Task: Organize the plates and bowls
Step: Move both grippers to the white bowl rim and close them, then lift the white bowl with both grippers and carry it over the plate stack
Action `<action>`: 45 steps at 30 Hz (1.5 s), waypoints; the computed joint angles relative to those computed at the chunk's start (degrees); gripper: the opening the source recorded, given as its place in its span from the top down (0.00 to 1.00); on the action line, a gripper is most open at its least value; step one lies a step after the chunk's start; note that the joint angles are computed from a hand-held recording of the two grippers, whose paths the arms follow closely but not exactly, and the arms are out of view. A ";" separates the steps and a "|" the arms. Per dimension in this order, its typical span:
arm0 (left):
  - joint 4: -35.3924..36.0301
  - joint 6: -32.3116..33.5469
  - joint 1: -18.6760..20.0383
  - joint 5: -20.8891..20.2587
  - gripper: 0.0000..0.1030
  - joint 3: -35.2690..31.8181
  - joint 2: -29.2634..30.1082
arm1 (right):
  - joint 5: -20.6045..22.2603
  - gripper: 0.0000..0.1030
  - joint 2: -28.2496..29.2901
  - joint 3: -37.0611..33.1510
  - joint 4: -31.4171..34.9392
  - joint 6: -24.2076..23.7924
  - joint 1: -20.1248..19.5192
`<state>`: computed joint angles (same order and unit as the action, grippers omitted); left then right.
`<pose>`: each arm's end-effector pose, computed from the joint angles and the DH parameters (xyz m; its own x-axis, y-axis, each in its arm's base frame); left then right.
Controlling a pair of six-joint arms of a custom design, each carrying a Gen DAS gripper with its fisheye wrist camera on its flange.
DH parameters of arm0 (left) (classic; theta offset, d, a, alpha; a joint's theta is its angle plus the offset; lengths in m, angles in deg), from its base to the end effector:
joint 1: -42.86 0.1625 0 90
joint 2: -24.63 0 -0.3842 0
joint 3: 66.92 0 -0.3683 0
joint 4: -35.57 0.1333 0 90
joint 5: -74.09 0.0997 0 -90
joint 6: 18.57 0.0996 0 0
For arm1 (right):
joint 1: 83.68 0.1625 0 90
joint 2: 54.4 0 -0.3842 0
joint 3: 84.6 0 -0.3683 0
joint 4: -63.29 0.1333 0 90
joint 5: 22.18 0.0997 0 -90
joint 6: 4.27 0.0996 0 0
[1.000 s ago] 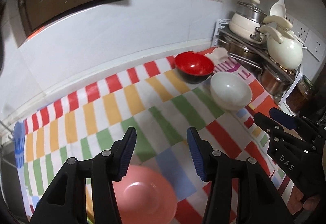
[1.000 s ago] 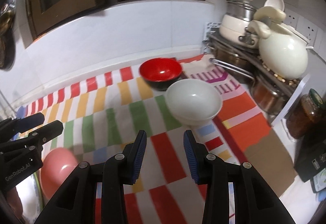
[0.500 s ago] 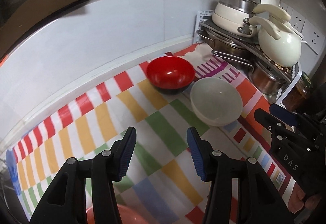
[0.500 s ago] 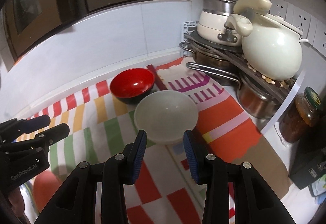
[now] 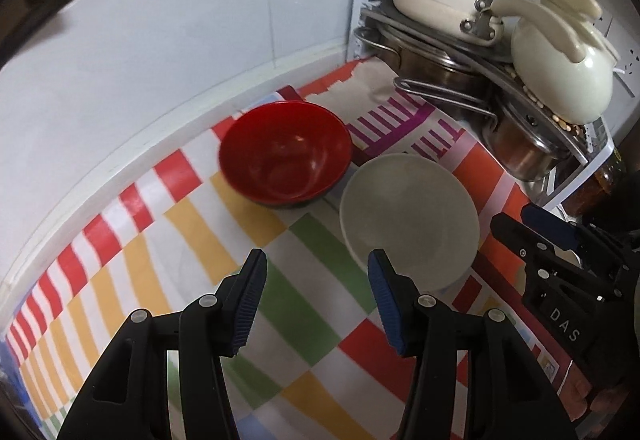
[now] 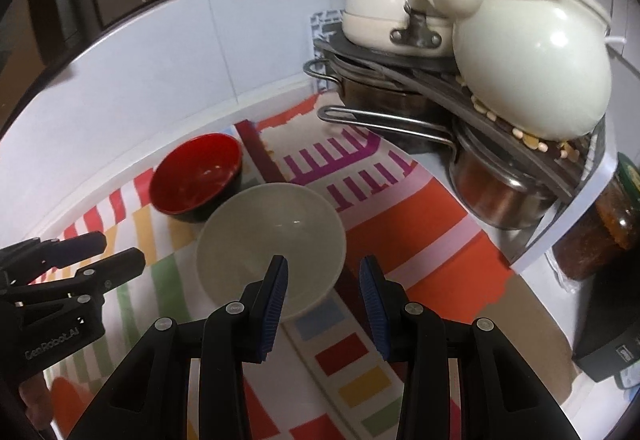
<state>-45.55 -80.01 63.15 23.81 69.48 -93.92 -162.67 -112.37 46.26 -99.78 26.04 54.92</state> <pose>-0.1395 -0.2616 0.2738 -0.7344 0.1205 -0.6679 0.4030 0.8693 -0.2863 0.3464 -0.2301 0.0732 -0.7434 -0.0769 0.6645 -0.4343 0.8110 -0.3921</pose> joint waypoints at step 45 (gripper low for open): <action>-20.33 13.12 12.73 -2.18 0.79 1.21 16.87 | 4.86 0.84 4.03 -0.54 -3.02 -0.25 -7.82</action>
<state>-65.88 -66.90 75.89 21.63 70.69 -77.05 -157.81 -108.34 45.72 -102.80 25.79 47.10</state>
